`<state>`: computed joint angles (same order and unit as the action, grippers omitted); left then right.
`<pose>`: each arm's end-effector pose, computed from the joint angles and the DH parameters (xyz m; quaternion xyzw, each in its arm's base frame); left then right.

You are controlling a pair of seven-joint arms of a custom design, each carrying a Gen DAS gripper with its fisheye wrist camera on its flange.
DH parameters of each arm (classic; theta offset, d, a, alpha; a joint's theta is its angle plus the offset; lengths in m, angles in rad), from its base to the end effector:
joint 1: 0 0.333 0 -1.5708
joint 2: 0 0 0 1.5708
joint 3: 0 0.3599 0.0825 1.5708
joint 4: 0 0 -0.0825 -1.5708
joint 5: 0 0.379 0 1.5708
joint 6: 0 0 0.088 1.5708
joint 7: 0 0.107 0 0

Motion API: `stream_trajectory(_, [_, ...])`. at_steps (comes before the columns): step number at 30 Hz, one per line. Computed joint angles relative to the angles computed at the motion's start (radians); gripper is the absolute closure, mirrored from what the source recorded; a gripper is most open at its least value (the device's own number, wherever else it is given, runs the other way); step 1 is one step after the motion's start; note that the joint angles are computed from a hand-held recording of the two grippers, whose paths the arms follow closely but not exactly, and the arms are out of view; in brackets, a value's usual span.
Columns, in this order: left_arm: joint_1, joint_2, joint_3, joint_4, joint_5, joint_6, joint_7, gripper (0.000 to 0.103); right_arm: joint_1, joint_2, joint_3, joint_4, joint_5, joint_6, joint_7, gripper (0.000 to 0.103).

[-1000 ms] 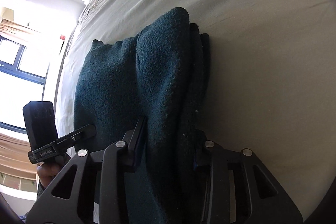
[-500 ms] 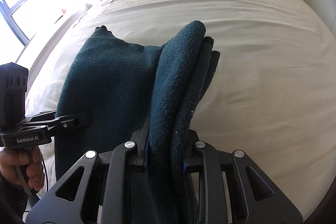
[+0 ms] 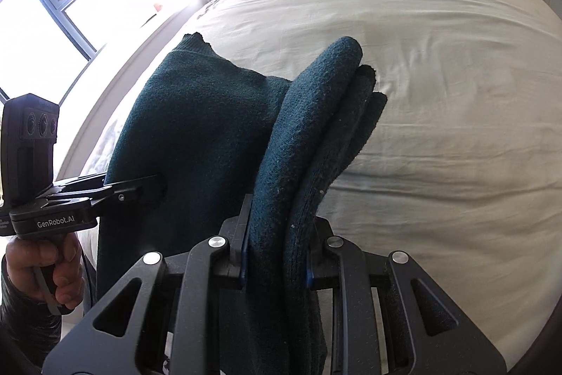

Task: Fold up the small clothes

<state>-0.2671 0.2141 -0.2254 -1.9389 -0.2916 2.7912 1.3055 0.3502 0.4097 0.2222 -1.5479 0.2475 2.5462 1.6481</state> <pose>0.5854 -0.2867 0.4951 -0.6791 0.6557 -0.3293 0.0199 0.6329 0.3680 0.5288 -0.7589 0.5673 -0.0076 0.3196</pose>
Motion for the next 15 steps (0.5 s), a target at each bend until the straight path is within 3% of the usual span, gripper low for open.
stream_trajectory(6, [0.009,0.027,0.002,-0.057,-0.019,0.026,0.011,0.061,-0.01,0.067,0.013,0.004,0.039,0.027,0.012,0.083])
stream_trajectory(8, [0.04,0.041,-0.028,-0.07,-0.089,0.053,0.06,0.059,-0.009,0.074,0.02,-0.031,0.053,0.058,0.037,0.083])
stream_trajectory(15, [0.125,0.075,-0.132,-0.084,-0.341,0.134,0.29,0.05,-0.179,0.114,0.188,-0.095,0.361,0.135,-0.174,0.079])
